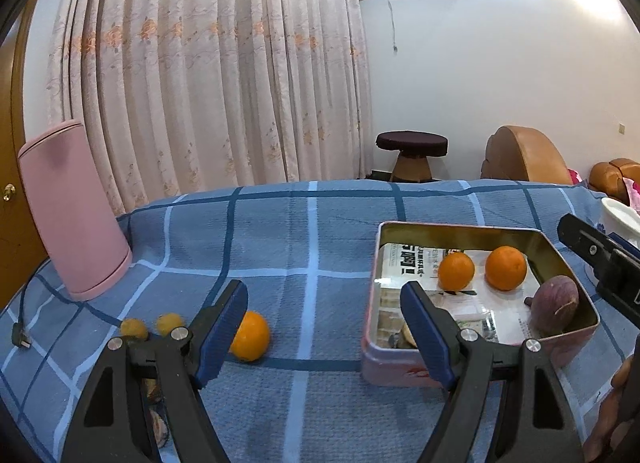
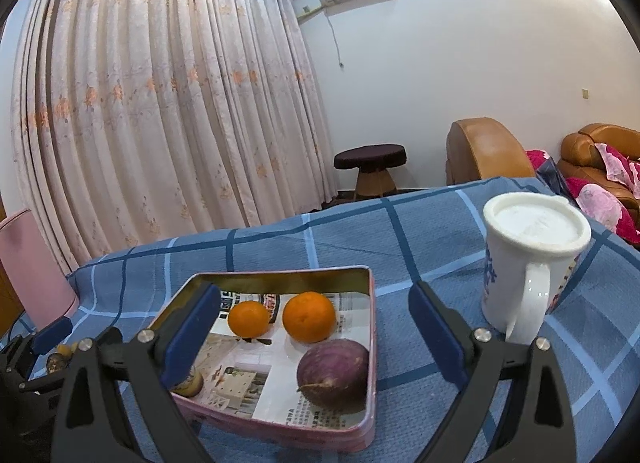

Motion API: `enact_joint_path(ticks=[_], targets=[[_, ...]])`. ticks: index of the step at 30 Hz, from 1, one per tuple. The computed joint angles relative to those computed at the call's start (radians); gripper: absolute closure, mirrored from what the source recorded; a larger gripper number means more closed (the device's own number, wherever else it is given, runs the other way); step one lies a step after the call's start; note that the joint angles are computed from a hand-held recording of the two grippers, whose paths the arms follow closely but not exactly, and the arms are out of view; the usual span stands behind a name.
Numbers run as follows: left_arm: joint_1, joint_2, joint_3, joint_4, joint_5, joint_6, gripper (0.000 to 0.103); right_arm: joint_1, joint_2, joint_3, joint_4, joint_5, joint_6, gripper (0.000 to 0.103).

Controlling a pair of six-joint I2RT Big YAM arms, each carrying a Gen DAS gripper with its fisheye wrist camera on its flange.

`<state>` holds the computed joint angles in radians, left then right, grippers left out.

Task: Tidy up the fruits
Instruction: 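Lift both open tools away from the tin, then move both tools back to the fruit pile, right tool toward a beige cake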

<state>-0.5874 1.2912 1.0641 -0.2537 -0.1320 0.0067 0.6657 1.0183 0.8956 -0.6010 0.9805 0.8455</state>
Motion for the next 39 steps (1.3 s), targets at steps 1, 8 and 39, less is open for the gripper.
enact_joint_path(ticks=[1, 8, 39], targets=[[0.004, -0.003, -0.003, 0.0, 0.004, 0.0, 0.023, 0.007, 0.002, 0.002, -0.004, 0.003, 0.008, 0.006], [0.039, -0.02, -0.018, -0.009, 0.039, -0.002, 0.023, 0.05, 0.02, 0.017, -0.035, 0.005, 0.075, 0.006], [0.282, -0.02, -0.008, -0.071, 0.147, 0.051, 0.023, 0.161, 0.297, 0.245, 0.007, -0.094, 0.024, 0.006]])
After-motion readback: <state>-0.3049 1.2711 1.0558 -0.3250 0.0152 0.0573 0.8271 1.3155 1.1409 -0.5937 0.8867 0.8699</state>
